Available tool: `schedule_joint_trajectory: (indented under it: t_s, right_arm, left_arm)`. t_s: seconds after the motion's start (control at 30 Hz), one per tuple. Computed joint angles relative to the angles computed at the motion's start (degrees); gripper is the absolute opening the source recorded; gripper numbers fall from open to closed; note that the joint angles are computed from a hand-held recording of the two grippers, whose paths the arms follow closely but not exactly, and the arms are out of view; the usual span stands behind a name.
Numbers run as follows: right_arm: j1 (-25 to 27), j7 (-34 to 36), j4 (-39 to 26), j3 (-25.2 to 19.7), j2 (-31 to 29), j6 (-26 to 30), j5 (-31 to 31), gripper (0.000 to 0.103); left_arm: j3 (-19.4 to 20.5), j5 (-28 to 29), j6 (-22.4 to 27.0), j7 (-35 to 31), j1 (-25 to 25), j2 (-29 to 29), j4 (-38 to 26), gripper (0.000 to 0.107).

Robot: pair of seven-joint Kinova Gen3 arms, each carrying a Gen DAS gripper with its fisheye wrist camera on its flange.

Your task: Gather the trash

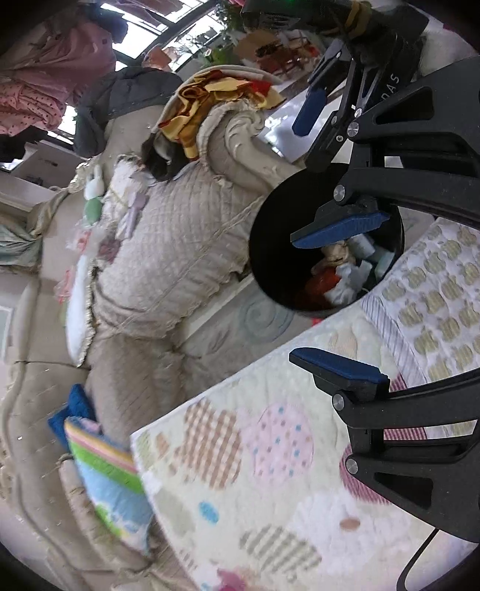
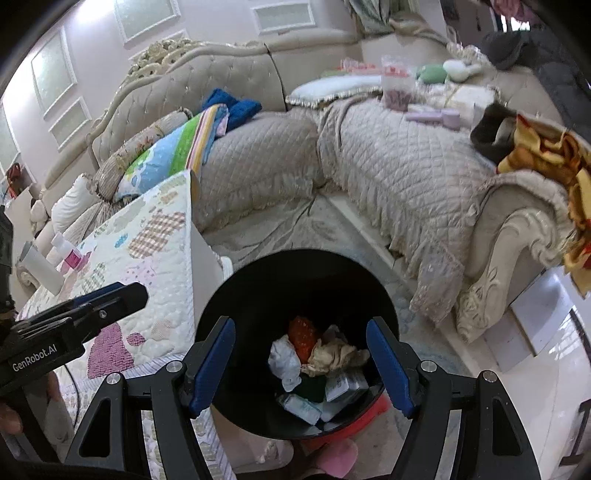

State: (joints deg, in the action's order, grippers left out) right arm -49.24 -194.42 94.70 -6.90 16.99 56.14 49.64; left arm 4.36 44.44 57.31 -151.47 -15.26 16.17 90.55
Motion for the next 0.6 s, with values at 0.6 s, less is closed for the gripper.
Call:
schedule_joint_trajectory:
  t_s: [0.6]
  right_arm:
    - [-11.36,-2.11,-10.88,-1.07,3.11,20.01,9.32,0.071]
  left_arm:
    - [-7.15,14.19,-0.02,-17.71,-5.36,-10.96,9.05,0.055]
